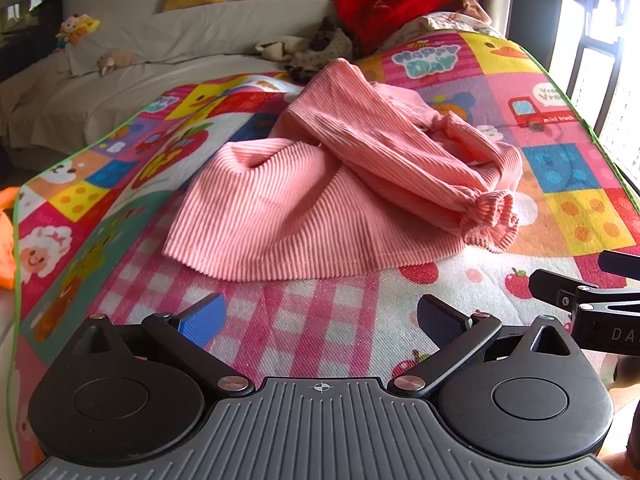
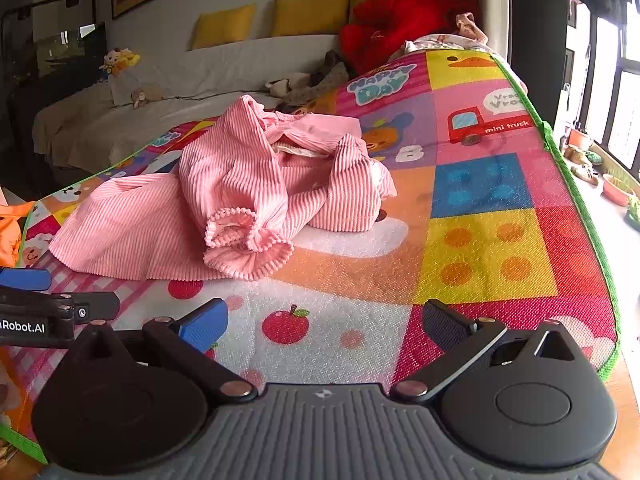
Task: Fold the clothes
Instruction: 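Move both grippers toward the crumpled pink ribbed dress on the mat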
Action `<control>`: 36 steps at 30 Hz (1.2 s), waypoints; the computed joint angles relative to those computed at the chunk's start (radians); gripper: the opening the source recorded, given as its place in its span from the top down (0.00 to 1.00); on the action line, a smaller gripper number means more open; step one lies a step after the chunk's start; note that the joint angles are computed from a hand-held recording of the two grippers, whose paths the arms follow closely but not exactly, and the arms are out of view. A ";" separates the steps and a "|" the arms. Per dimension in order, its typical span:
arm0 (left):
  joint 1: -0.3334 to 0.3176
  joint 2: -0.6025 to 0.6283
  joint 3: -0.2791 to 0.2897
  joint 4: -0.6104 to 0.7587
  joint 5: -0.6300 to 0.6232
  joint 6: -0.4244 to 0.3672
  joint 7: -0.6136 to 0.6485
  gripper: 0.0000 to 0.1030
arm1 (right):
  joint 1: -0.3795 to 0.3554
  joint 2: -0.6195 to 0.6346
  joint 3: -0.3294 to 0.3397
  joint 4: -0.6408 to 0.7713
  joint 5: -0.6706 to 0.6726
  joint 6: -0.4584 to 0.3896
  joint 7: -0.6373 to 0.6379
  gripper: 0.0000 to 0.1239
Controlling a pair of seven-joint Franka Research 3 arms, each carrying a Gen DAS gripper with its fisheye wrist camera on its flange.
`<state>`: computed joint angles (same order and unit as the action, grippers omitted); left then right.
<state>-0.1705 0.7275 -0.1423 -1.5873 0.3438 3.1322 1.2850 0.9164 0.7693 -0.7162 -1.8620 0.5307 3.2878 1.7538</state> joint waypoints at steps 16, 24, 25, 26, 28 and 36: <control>0.000 -0.005 0.001 -0.008 -0.003 0.004 0.003 0.00 | -0.008 -0.003 0.008 0.001 -0.003 0.000 -0.001 0.17; -0.002 -0.005 0.002 -0.007 -0.001 -0.003 0.006 0.00 | -0.002 0.001 0.000 0.003 0.000 0.001 -0.002 0.17; -0.003 -0.005 0.003 -0.007 0.000 -0.003 0.006 0.00 | -0.001 0.001 -0.001 0.003 0.001 0.001 -0.002 0.17; -0.004 -0.005 0.004 -0.006 0.000 -0.005 0.007 0.00 | -0.002 0.001 0.000 0.004 0.001 0.001 -0.002 0.17; -0.005 -0.004 0.005 -0.005 0.001 -0.006 0.007 0.00 | -0.005 0.000 0.002 0.005 0.002 0.001 -0.003 0.17; -0.012 0.000 0.012 0.006 0.004 -0.013 0.007 0.00 | -0.001 0.008 -0.008 0.010 -0.002 -0.002 0.004 0.17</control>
<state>-0.1830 0.7278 -0.1308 -1.5811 0.3473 3.1190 1.2918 0.9155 0.7770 -0.7240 -1.8517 0.5283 3.2856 1.7578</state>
